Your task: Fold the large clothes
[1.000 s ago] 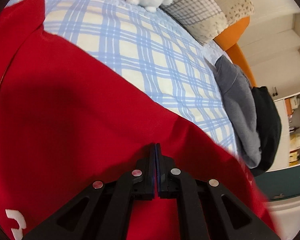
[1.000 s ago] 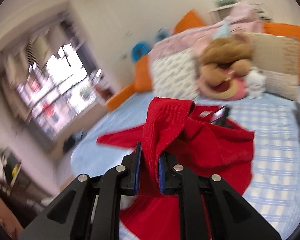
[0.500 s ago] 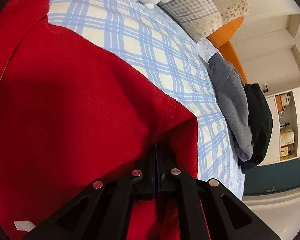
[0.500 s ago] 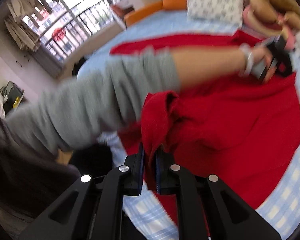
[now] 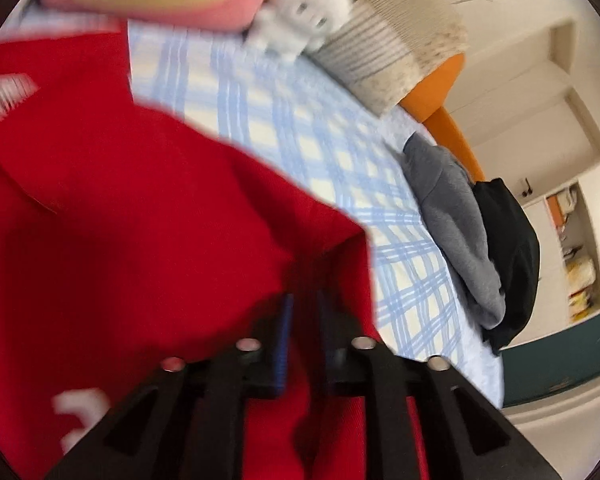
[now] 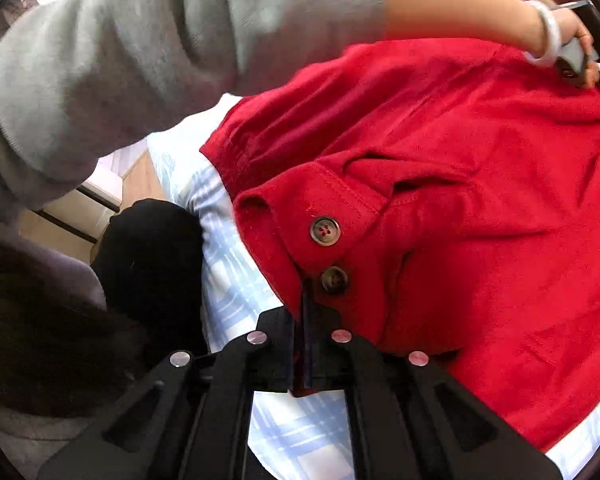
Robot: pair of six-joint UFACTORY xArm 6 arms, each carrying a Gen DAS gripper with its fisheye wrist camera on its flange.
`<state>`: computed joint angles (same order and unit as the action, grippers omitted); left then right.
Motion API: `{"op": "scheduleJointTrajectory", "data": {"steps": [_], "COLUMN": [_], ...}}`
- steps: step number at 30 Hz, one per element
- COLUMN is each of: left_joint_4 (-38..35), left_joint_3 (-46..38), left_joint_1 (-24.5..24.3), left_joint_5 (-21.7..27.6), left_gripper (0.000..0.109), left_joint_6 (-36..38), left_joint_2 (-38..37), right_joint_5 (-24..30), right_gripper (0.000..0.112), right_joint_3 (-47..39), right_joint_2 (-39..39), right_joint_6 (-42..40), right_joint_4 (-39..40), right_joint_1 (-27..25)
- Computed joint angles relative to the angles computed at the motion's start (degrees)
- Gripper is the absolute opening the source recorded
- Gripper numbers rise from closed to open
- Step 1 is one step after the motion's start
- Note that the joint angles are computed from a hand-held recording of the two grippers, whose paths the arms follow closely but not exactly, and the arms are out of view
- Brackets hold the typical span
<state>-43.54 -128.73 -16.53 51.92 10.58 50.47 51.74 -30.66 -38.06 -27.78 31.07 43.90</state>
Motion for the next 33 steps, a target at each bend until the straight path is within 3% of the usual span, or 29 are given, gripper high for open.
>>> {"op": "scheduleJointTrajectory", "data": {"steps": [2, 4, 7, 8, 11, 13, 15, 17, 18, 22, 27, 30, 33], "left_joint_4": [-1.82, -4.84, -1.07, 0.84, 7.57, 8.41, 9.22, 10.61, 8.67, 0.23, 0.96, 3.92, 0.81], "left_joint_3": [6.62, 7.87, 2.96, -0.58, -10.47, -11.67, -6.37, -3.62, -0.93, 11.34, 14.47, 15.17, 17.41], "left_joint_1": [-0.12, -0.27, -1.96, -2.83, -4.66, -4.51, -3.99, -3.23, -2.53, -0.21, 0.48, 0.05, 0.26], "left_joint_5": [-2.13, -0.01, 5.67, 7.34, 11.43, 11.2, 8.21, 5.85, 4.68, -1.85, -3.49, -5.58, -6.98], "left_gripper": [0.028, 0.04, 0.055, 0.055, 0.055, 0.055, 0.054, 0.042, 0.03, 0.026, 0.019, 0.008, 0.008], "left_joint_6": [5.47, 10.26, 11.15, 9.45, 3.51, 0.42, -0.9, -3.28, -2.83, 1.36, 3.51, 2.17, 4.8], "left_joint_2": [-6.27, -9.08, -8.21, -6.17, 0.34, 2.26, 0.43, 0.18, -0.78, -6.76, -7.99, -7.91, -8.72], "right_joint_5": [0.08, 0.92, -1.27, -3.04, -2.43, -2.79, -3.24, -4.03, -4.5, -16.46, -34.35, -38.04, -38.87], "right_gripper": [0.007, 0.008, 0.032, 0.043, 0.043, 0.042, 0.042, 0.042, 0.042, 0.037, 0.014, 0.007, 0.007], "right_joint_3": [0.18, 0.98, 2.22, 3.31, 4.43, 5.01, 4.99, 4.45, 4.04, 3.55, -2.49, -7.35, -10.93], "right_joint_2": [-1.43, -5.01, -8.89, -11.32, -15.55, -17.66, -18.07, -17.19, -16.61, -7.88, 11.16, 20.01, 26.72], "right_joint_6": [0.74, 2.53, 3.68, 5.53, 6.28, 7.71, 7.68, 6.52, 6.2, 7.89, 5.45, 5.5, 5.47], "right_joint_4": [-2.12, -2.6, -0.13, -1.54, -0.89, -2.32, -3.28, -2.99, -3.36, -5.61, -0.24, 0.41, 1.5], "right_joint_1": [0.46, 0.33, -2.38, -2.99, -8.46, -11.85, -15.77, -19.97, -21.88, -25.04, -27.04, -27.99, -28.19]}}
